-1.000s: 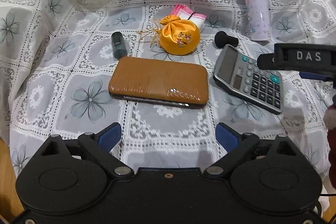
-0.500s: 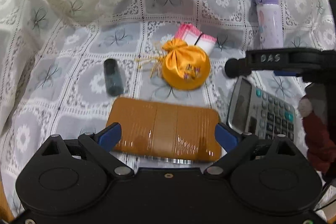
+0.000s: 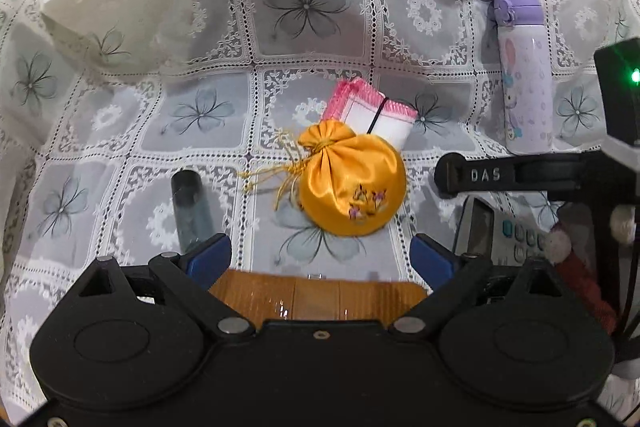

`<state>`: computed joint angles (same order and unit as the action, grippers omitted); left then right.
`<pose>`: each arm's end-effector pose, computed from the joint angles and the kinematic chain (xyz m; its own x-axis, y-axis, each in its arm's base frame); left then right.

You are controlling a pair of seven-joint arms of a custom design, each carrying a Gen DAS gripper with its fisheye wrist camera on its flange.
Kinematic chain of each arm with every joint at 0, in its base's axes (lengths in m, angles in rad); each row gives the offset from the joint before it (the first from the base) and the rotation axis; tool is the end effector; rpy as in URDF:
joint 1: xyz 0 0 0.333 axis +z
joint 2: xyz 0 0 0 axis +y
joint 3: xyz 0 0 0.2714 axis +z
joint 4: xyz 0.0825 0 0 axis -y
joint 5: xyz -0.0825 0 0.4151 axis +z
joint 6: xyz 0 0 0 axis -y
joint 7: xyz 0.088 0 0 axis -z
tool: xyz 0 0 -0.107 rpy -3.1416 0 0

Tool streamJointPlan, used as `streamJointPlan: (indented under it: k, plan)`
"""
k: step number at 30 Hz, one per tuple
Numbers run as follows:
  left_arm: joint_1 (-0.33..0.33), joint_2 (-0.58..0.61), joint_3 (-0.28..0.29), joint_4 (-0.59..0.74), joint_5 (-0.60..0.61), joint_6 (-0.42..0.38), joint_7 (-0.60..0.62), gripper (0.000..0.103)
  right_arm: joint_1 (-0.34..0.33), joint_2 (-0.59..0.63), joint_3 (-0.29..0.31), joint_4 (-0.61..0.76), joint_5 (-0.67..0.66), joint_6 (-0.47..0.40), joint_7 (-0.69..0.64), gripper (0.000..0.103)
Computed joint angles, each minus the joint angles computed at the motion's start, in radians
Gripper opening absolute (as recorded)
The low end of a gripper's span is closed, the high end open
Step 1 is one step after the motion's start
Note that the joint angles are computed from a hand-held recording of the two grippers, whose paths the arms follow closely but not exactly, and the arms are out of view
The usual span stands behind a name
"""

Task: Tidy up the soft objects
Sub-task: 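Reach the left tool to the yellow pouch while the right tool reaches the black cylinder, then close the left tool on the yellow pouch while the right tool grips the black cylinder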

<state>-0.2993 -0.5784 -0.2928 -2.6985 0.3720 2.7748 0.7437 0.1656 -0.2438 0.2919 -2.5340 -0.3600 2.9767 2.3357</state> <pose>0.3720 -0.2601 0.4127 -0.0961 -0.9942 0.0484 -0.7545 0.0411 -0.6551 0.4518 0.2477 0.3676 0.0957 -0.9845 -0.1473 -0.7798 0.0178 -0.6257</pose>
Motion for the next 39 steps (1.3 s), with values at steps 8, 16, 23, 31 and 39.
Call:
streamJointPlan:
  k: [8,16,23,31,39]
  plan:
    - [0.030,0.108,0.000,0.081,0.026,0.038,0.024,0.093,0.034,0.035,-0.042,0.008,0.072,0.035,-0.071,0.055]
    - [0.034,0.242,0.023,0.179,-0.015,0.036,0.068,0.093,0.028,-0.014,-0.048,-0.033,0.124,0.051,-0.095,0.055]
    - [0.046,0.324,0.019,0.237,0.010,0.016,0.047,0.092,-0.024,-0.084,-0.003,-0.093,0.162,0.062,-0.123,0.055]
    - [0.039,0.337,0.022,0.229,-0.012,0.070,0.064,0.066,-0.034,-0.187,0.004,-0.182,0.242,0.066,-0.169,0.055]
    - [0.041,0.342,-0.011,0.288,0.070,0.051,0.000,0.066,-0.039,-0.321,-0.007,-0.293,0.328,0.041,-0.196,0.055]
